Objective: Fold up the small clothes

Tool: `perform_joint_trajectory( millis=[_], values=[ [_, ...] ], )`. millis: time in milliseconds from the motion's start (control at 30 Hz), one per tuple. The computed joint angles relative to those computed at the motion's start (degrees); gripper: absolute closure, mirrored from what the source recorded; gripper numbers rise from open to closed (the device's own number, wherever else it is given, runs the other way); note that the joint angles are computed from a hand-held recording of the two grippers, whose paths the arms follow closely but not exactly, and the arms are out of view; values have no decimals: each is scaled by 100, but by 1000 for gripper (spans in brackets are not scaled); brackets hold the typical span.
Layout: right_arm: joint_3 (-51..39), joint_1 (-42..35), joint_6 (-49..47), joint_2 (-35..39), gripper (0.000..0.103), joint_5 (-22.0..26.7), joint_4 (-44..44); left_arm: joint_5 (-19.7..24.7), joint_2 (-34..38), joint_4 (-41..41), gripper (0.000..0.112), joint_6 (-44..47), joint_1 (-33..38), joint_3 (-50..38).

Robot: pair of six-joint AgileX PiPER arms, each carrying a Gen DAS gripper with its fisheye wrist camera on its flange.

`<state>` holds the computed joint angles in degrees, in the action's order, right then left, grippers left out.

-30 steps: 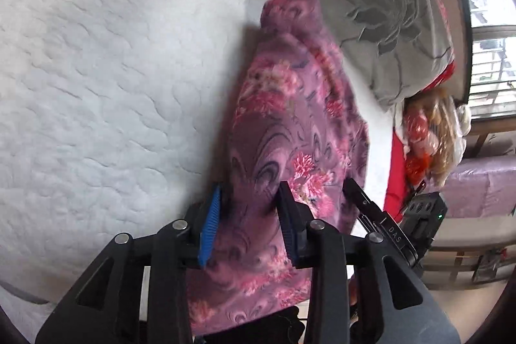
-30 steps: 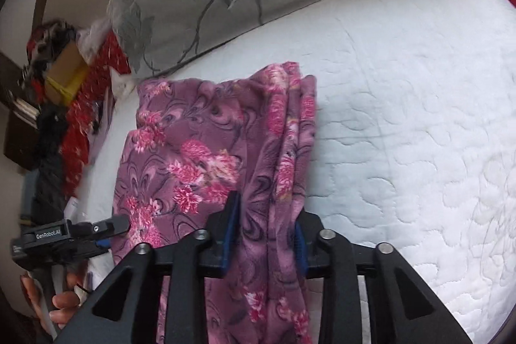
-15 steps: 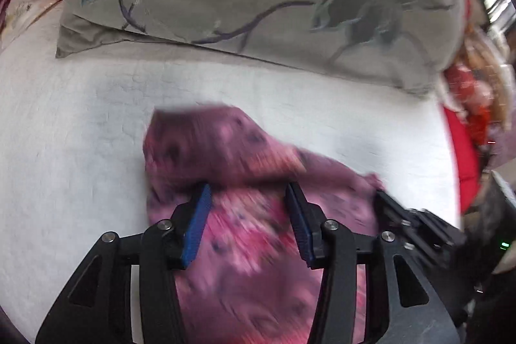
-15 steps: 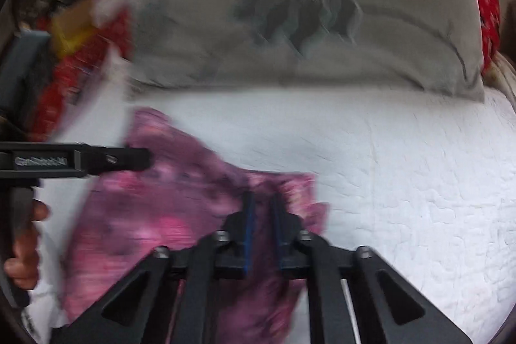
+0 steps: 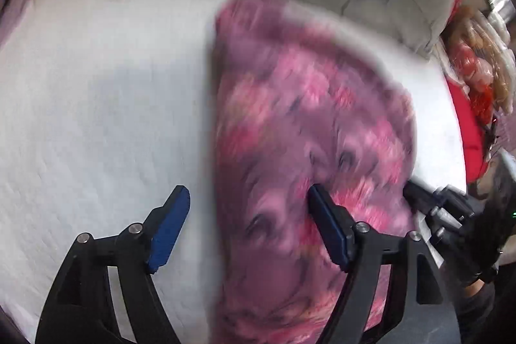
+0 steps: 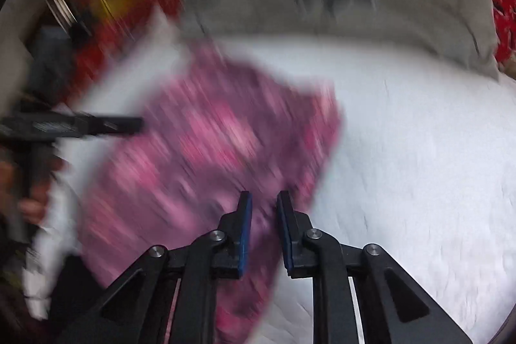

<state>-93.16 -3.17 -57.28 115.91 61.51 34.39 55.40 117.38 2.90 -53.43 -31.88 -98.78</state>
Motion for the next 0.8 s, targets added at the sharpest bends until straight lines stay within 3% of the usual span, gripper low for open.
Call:
perform_joint_trajectory(
  millis=[33, 100, 167, 233, 267, 333, 367, 400, 500, 567, 633, 733, 800],
  values=[
    [204, -37, 11, -172, 90, -185, 16, -247, -320, 28, 37, -290, -38, 411],
    [352, -107, 291, -438, 82, -194, 0, -218, -759, 418, 37, -693, -263, 755],
    [587, -412, -138, -789, 82, 296, 414, -48, -1012, 976, 36, -1186, -604, 982],
    [904, -588, -602, -972, 73, 680, 595, 5, -1008, 996, 34, -1268, -781, 1145],
    [1161, -557, -714, -1087, 68, 582, 512, 8, -905, 937, 30, -1224, -838, 1201],
    [1748, -244, -665, -1331, 65, -263, -206, -188, -951, 922, 25, -1329, -868, 1459],
    [2006, -228, -705, -1408, 56, -603, -382, -222, -1035, 888, 25, -1476, -889, 1540],
    [2086, -249, -588, -1470, 55, -714, -330, -214, -1204, 904, 25, -1650, -961, 1672],
    [2183, -540, -177, -1706, 47, -596, -341, 369, -1334, 1369, 25, -1887, -1377, 1660],
    [2607, -371, 129, -1973, 40, -1207, -1181, 767, -1285, 1448, 25, -1858, -1572, 1648],
    [2958, -290, 494, -2041, 40, -1766, -2129, 835, -1441, 1528, 25, -2087, -1755, 1866],
    [3161, -476, 583, -2497, 39, -1620, -2105, 1067, -1682, 1915, 25, -2627, -2175, 2095],
    [3485, -516, 694, -3034, 23, -1763, -2193, 1371, -1701, 2165, 25, -2929, -2472, 2085]
  ],
)
